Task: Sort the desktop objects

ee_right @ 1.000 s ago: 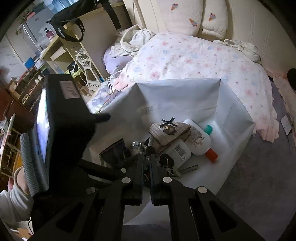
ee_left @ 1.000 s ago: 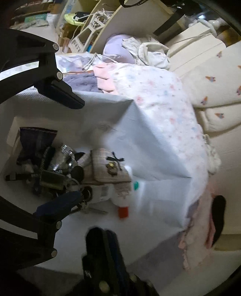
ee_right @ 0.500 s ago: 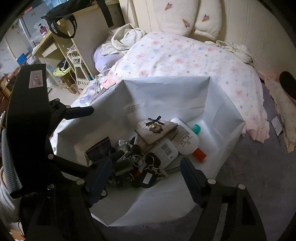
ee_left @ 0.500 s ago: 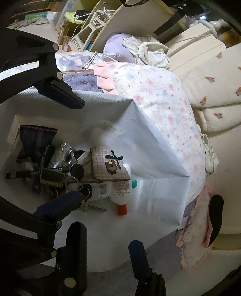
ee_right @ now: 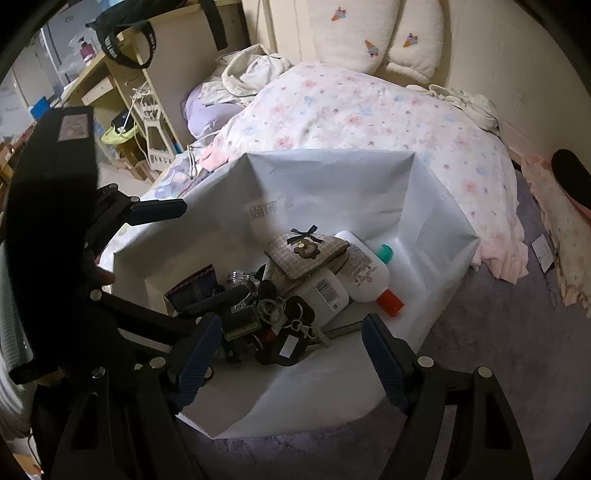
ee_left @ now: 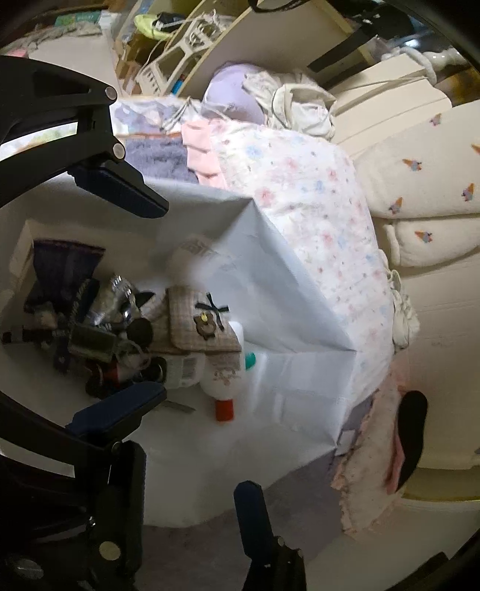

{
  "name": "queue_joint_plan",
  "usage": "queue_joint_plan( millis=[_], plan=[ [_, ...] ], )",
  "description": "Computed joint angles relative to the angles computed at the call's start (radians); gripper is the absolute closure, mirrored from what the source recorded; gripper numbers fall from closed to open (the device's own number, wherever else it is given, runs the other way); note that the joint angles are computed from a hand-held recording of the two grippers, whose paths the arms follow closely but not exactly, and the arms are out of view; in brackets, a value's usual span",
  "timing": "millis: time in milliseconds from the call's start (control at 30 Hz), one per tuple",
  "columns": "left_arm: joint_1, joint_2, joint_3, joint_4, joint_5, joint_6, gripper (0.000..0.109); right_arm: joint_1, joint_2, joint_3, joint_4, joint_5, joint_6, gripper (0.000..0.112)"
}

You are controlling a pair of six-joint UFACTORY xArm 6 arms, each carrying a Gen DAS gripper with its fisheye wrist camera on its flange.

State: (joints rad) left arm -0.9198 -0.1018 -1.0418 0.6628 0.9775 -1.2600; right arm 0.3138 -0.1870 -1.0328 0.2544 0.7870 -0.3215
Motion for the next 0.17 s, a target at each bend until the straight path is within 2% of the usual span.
queue_joint_plan(
  millis=[100, 167],
  plan=[
    [-0.005, -0.006, 0.017, 0.042, -0.032, -0.039, 0.019, -0.012, 0.003, -0.007, 0.008, 0.009, 0.009, 0.035],
    [-0.020, 0.016, -0.009, 0.057, 0.006, -0.027, 0.019, -0.016, 0.006, -0.010, 0.014, 0.013, 0.013, 0.035]
  ],
)
